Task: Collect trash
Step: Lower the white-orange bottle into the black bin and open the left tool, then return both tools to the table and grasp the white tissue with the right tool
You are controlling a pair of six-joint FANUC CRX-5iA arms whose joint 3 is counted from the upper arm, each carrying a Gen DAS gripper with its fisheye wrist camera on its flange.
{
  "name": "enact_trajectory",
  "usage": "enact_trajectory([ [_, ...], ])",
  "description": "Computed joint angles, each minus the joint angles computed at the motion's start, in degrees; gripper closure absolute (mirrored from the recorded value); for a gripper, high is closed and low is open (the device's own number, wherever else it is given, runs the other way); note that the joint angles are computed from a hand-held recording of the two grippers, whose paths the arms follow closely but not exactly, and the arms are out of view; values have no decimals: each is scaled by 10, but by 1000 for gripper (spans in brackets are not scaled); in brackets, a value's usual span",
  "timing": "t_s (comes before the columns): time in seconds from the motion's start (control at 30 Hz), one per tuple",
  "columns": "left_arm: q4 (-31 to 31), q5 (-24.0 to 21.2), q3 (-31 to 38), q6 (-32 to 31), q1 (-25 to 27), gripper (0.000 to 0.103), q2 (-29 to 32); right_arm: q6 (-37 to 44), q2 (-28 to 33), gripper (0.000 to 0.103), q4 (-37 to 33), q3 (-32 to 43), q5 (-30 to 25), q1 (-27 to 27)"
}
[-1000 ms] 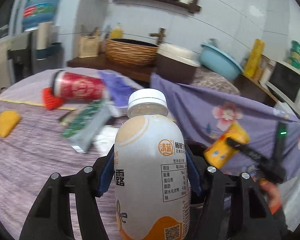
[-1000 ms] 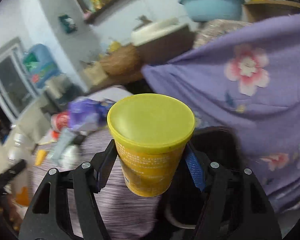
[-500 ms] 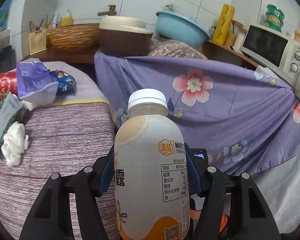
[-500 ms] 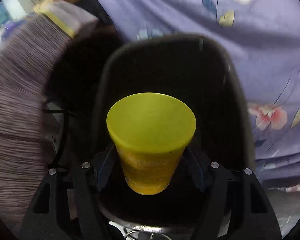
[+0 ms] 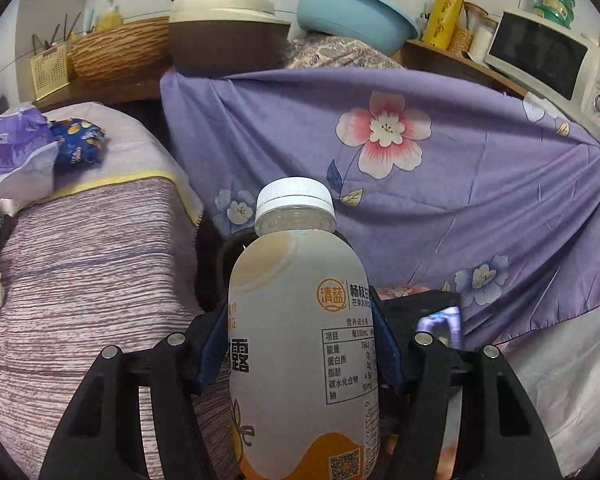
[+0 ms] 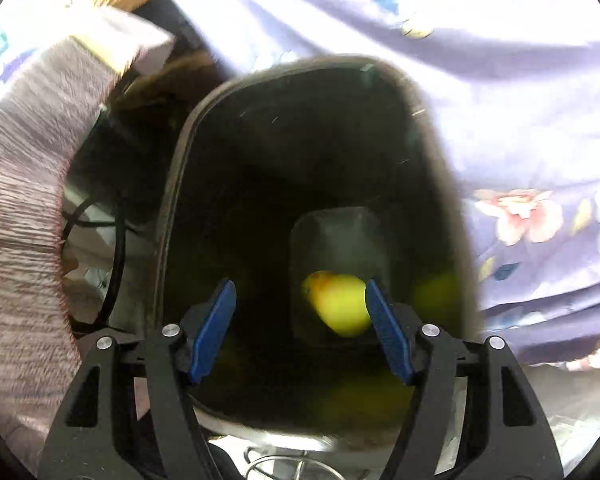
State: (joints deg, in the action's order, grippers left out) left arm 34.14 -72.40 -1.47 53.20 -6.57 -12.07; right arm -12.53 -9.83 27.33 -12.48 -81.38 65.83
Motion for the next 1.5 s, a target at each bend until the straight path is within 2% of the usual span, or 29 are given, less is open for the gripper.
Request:
enact_trajectory([
  [0.27, -73, 3, 13, 41, -74, 41, 40, -120, -37, 34, 71, -8, -207, 122],
  [0.57, -156, 15, 19, 72, -146, 41, 90, -264, -95, 32, 53, -50, -290, 211],
  [0.67, -173, 5, 31, 83, -155, 37, 104, -288, -105, 32, 50, -58, -291, 225],
  [0.73, -157, 8, 25, 79, -148, 25, 100, -291, -102, 32, 52, -59, -288, 227],
  [0.77, -150, 19, 20, 78, -145, 15, 94, -291, -101, 32, 52, -59, -288, 227],
  [0.8, -149, 27, 17, 79, -144, 11, 87, -291, -102, 32, 54, -60, -286, 226],
  [1.13, -96, 27, 13, 21, -81, 9, 5, -257, -81, 32, 93, -37, -281, 208],
  [1.27, -37, -3, 16, -16, -15, 5, -22, -223, -63, 32, 118, -17, -261, 192],
  [1.4, 21, -25, 8, -63, 66, 5, -49, -162, -31, 32, 153, 15, -214, 165],
  [1.5, 35, -31, 5, -100, 122, 5, -63, -100, 1, 32, 181, 50, -170, 145],
])
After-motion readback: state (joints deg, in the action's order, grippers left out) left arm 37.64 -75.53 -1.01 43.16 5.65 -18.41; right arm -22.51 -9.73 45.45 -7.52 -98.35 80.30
